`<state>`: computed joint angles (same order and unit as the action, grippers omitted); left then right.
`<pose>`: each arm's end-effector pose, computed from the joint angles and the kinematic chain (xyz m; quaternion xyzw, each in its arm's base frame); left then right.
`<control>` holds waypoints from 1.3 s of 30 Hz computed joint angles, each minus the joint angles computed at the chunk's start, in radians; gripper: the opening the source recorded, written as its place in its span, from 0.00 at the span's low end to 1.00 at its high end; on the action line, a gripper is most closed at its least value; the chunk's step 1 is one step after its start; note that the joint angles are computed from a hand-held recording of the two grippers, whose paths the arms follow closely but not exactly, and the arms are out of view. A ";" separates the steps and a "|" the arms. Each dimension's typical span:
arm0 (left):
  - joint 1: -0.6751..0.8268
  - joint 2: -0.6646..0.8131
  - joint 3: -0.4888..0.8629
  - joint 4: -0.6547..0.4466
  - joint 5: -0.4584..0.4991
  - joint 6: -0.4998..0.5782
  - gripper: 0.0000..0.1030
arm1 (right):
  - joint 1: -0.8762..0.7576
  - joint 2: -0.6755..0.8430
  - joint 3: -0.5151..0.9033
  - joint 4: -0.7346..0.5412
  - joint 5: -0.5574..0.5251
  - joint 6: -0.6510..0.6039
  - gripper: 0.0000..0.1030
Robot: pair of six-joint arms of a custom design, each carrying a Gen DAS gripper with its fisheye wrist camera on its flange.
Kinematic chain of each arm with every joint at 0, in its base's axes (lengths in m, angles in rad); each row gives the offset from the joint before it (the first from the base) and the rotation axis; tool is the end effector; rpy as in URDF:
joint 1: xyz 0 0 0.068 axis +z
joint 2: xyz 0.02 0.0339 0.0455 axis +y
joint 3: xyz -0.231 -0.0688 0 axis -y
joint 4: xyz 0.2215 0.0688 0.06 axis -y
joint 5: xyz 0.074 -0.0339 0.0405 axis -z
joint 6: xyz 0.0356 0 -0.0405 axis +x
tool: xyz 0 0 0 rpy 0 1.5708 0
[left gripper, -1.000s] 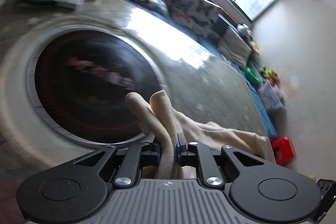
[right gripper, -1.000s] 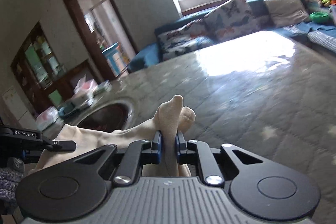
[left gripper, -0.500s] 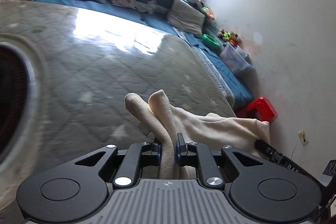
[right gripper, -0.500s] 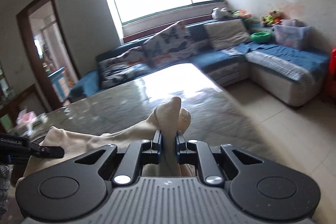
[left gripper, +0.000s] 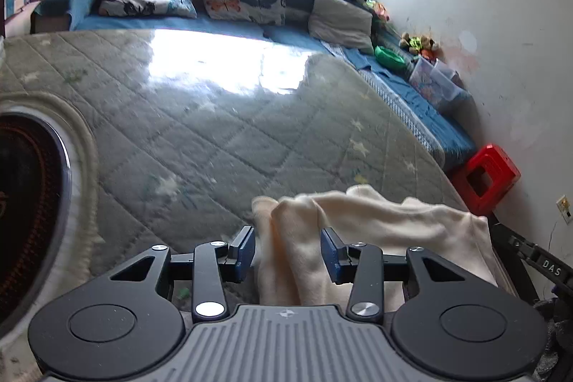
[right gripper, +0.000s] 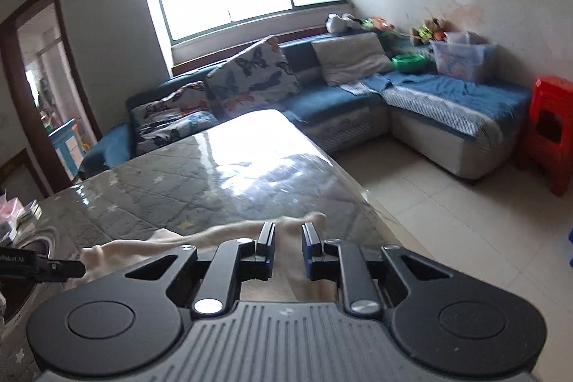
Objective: Fold clothes
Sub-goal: 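Lift the hem with both grippers and fold it toward the collar, then lay the folded hem down and open both grippers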
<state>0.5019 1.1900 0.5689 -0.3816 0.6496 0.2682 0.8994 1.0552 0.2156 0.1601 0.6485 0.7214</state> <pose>0.1894 0.0794 0.1616 -0.0172 0.9140 -0.1841 0.3612 0.1278 0.1262 0.1253 0.0608 0.8641 0.0979 0.4899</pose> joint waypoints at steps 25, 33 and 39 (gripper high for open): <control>-0.297 0.171 0.038 0.224 -0.127 -0.085 0.36 | -0.031 0.546 0.278 0.221 -0.120 -0.182 0.40; -0.233 0.061 -0.009 0.157 -0.066 -0.025 0.36 | 0.129 0.265 0.144 0.044 -0.016 -0.102 0.41; -0.147 -0.173 -0.122 0.028 -0.011 0.113 0.36 | 0.321 0.189 0.108 -0.147 0.130 0.067 0.42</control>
